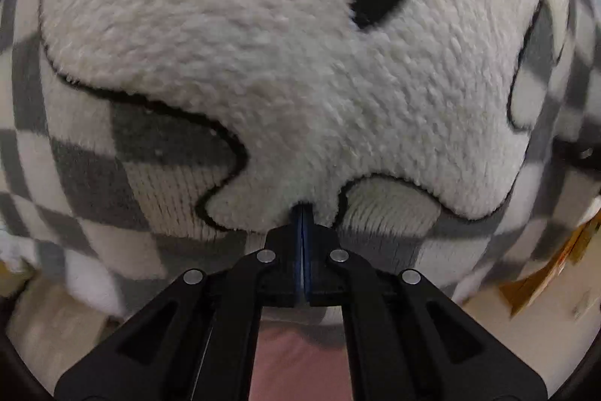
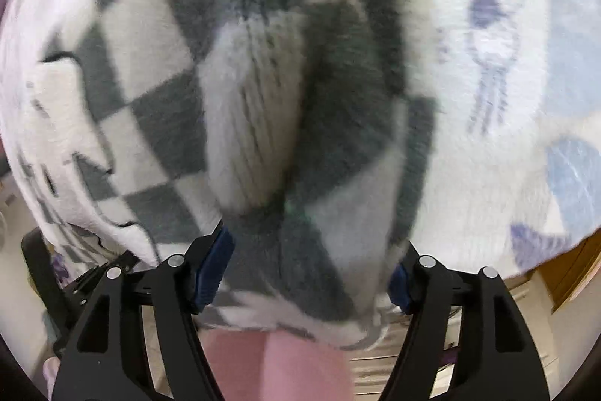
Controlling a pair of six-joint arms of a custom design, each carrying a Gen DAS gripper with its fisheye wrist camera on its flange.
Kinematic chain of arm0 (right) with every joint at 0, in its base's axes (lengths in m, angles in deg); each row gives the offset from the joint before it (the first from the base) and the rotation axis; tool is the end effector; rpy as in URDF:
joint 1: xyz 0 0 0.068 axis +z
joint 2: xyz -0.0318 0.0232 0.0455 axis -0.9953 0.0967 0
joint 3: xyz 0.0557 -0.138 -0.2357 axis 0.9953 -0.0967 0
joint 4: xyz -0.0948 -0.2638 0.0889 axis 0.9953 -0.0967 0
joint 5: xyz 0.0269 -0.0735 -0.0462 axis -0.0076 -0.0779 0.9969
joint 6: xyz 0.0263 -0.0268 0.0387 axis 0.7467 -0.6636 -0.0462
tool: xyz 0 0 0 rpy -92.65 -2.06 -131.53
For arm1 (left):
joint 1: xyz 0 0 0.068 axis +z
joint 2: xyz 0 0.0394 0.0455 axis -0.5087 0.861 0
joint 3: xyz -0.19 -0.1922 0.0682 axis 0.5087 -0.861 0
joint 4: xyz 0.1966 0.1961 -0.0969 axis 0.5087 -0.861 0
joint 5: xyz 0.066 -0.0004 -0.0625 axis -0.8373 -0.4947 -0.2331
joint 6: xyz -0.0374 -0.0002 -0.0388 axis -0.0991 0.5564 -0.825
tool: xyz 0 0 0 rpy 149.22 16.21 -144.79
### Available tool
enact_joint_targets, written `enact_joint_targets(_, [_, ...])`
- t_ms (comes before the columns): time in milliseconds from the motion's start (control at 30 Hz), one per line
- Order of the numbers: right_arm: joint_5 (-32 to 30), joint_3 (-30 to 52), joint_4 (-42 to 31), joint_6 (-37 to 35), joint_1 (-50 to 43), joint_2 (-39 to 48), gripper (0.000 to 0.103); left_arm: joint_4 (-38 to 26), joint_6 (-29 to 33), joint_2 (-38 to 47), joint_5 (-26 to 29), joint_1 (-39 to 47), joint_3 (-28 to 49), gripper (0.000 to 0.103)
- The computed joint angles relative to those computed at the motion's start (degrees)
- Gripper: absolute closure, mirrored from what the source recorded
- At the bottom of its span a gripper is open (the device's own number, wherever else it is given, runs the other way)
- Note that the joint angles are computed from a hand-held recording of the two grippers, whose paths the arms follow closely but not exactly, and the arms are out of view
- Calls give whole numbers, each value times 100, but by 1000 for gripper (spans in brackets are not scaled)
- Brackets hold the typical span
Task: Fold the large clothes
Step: 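Lift the grasped knit edge with the right tool and fold it over the back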
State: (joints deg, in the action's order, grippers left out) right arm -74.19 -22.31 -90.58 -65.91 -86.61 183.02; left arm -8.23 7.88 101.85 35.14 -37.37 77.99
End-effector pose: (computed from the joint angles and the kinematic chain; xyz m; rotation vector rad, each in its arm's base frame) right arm 0.3329 -0.0001 0.0453 -0.5711 -2.6358 -0.4070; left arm 0.3099 -0.0389 0.0540 -0.2186 -2.8059 0.0611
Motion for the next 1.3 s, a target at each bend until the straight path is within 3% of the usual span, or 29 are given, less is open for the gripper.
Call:
enact_joint_targets(133, [-183,-134,24,380,-44,-113,33,-694,-24,-681,-103,23,-415,103])
enact_joint_targets(200, [3,-306,99,101,-72,-191,32,-113,324,-1036,-444,-93,-1310,103])
enact_joint_targets(267, [-49,-384,487,221,121,-21,23,545,5,-944,-590,-101,-1922,101])
enact_joint_targets(333, [-382,-464,747,622,204,145,22,512,-378,-1004,-615,-190,-2008,102])
enact_joint_targets(400, [-608,-600,736,867,191,124,23,511,-213,-1094,-561,-101,-2114,102])
enact_joint_targets(500, [-517,-493,562,853,308,213,23,-37,196,-986,-494,295,-1264,102])
enact_joint_targets(633, [-434,-46,202,1233,987,326,23,-362,404,-1712,-263,384,-1110,102])
enact_joint_targets(833, [-483,-25,410,1773,1720,250,23,304,188,-1128,-198,308,-274,102])
enact_joint_targets(967, [-461,-77,659,1210,1077,421,23,937,170,-417,-325,204,-234,103])
enact_joint_targets(1033, [-576,-484,1232,1459,1098,262,31,1256,465,-724,-248,370,-649,103])
enact_joint_targets(1100, [-558,-862,1675,1674,1270,-118,46,1613,620,-1306,-208,312,-1594,103])
enact_joint_targets(1133, [-507,-1052,1806,1733,1381,-355,57,1698,612,-1355,-225,298,-1699,103])
enact_joint_targets(1167, [-458,-1115,1840,1839,1495,-519,63,1490,626,-1413,-272,295,-1772,102])
enact_joint_targets(1200, [-420,-1193,1850,2009,1601,-716,64,1669,560,-1184,-266,217,-1556,102])
enact_joint_targets(1300, [-244,-1253,1742,2274,1893,-1233,68,1421,356,-871,-281,-22,-1090,102])
